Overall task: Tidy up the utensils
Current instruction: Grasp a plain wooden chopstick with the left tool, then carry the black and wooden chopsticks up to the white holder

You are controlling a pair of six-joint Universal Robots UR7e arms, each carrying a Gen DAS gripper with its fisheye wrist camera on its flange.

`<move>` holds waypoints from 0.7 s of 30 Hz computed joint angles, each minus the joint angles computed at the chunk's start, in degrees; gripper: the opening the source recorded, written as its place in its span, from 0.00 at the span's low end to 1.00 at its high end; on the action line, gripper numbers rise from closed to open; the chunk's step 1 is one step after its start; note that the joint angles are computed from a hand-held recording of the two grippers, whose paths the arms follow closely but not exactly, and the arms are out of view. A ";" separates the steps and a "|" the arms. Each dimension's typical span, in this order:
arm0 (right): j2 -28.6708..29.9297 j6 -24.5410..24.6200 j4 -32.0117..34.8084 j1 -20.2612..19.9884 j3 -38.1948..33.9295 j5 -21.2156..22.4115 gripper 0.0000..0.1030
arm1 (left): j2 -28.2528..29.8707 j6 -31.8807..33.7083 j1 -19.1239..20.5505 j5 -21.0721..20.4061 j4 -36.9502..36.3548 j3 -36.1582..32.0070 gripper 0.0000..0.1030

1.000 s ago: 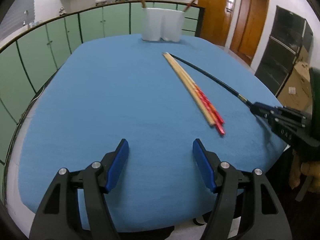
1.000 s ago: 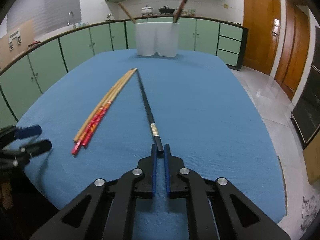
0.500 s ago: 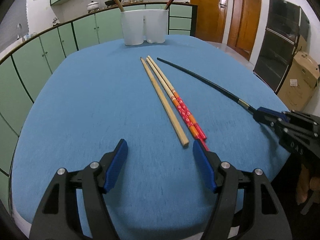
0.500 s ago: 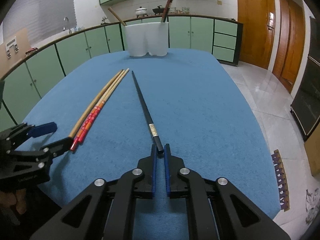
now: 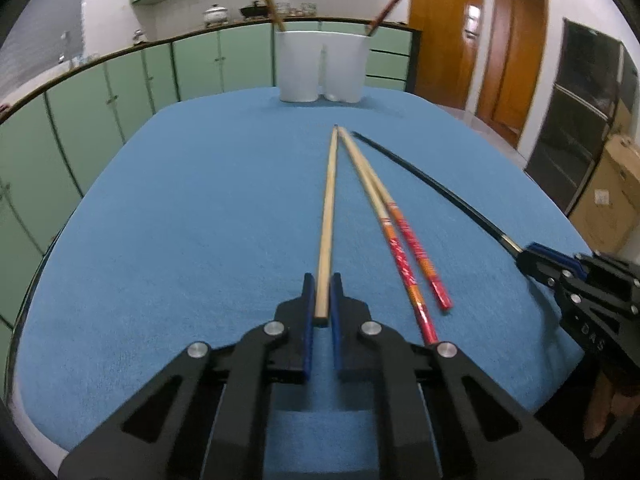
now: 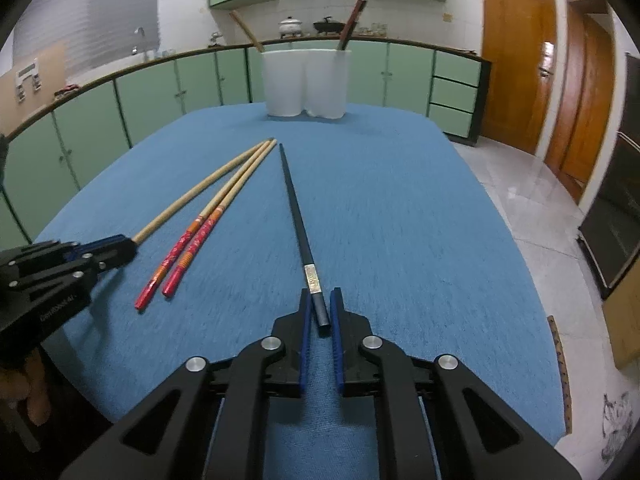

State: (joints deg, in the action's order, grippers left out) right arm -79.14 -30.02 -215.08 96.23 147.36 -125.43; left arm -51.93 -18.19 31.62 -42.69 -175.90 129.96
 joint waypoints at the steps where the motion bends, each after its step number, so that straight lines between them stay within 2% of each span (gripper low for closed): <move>1: 1.36 0.54 -2.16 0.73 -0.21 -2.02 0.09 | 0.02 -1.71 -0.23 1.57 0.26 0.22 0.06; 5: 2.71 2.80 -3.89 1.87 -0.10 -4.59 0.08 | -1.23 -7.20 -0.65 4.30 2.86 1.14 0.06; 9: 2.05 0.93 -2.42 2.87 0.90 -2.96 0.09 | -3.01 -8.52 -1.21 3.60 5.98 1.80 0.08; 10: 2.20 0.14 -2.97 3.10 1.30 -2.75 0.10 | -3.42 -8.17 -1.25 3.37 6.06 2.05 0.14; 11: 2.41 -0.59 -3.60 3.20 1.61 -2.77 0.10 | -3.57 -7.71 -1.10 3.40 5.80 2.19 0.25; 12: 2.97 -1.06 -4.41 3.20 1.69 -2.86 0.11 | -3.67 -7.05 -0.94 3.36 5.19 2.43 0.29; 14: 3.36 -1.22 -4.87 3.09 1.56 -2.85 0.11 | -3.19 -4.96 -0.27 2.74 3.00 2.36 0.31; 16: 3.89 -1.35 -5.19 3.12 1.15 -2.98 0.11 | -2.57 -3.41 -0.07 2.61 1.12 2.35 0.30; 19: 3.27 -0.99 -4.35 3.14 1.12 -2.96 0.07 | -2.54 -2.65 0.57 1.64 0.62 1.94 0.06; 21: 2.15 -0.41 -3.57 3.52 1.27 -2.95 0.07 | -3.18 -3.53 0.36 1.81 1.45 1.83 0.06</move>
